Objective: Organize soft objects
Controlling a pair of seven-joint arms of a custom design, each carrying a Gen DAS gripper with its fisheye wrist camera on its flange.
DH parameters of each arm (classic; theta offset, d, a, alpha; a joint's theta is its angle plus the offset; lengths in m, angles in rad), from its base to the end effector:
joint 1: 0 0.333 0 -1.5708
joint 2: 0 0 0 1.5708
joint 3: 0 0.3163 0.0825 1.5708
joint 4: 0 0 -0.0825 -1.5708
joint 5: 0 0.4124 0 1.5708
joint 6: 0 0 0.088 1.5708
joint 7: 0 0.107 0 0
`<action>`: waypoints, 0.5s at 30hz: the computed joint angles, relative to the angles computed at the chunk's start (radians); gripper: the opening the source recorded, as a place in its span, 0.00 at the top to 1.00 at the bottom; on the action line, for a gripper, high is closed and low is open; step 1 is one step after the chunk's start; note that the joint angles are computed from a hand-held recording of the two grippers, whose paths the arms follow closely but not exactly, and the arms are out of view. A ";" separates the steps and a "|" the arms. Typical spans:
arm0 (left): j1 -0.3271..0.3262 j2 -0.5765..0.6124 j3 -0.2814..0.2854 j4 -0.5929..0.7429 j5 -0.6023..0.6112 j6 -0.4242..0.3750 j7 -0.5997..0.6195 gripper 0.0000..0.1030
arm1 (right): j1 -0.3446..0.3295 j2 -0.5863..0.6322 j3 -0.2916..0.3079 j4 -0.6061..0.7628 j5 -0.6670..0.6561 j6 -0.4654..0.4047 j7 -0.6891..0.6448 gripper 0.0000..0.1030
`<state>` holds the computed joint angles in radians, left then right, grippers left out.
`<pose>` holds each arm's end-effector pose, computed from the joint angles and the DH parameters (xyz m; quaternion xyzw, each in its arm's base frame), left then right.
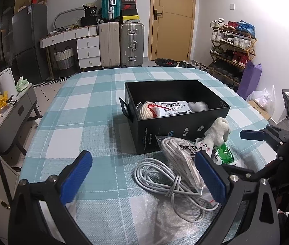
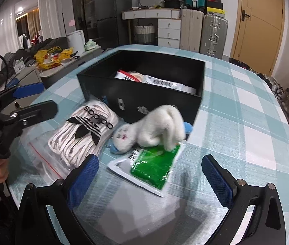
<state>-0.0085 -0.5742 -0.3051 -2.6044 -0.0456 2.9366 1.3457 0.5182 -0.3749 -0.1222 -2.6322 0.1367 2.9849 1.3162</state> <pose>0.4230 -0.1457 0.5261 -0.6118 0.6624 -0.3364 0.2716 0.4367 0.1715 0.4364 -0.8071 0.4706 -0.1884 0.3028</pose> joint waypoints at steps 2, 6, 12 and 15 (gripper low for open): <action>-0.001 0.001 0.002 0.000 -0.001 0.001 0.000 0.02 | -0.011 0.007 0.004 0.005 -0.002 -0.013 0.010 0.01; -0.001 -0.001 0.001 0.000 -0.001 0.000 -0.002 0.02 | -0.059 0.020 0.045 0.010 -0.037 -0.018 0.054 0.01; -0.002 0.000 0.003 -0.001 0.000 -0.001 0.003 0.02 | -0.145 0.040 0.125 0.022 -0.136 -0.037 0.174 0.01; -0.007 0.004 0.007 0.001 -0.004 -0.007 0.005 0.02 | -0.134 0.040 0.109 0.024 -0.146 -0.047 0.181 0.01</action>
<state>-0.0154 -0.5702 -0.2985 -2.6038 -0.0495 2.9292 1.3506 0.3841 -0.3345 -0.0128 -2.6082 -0.0089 2.9380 1.4971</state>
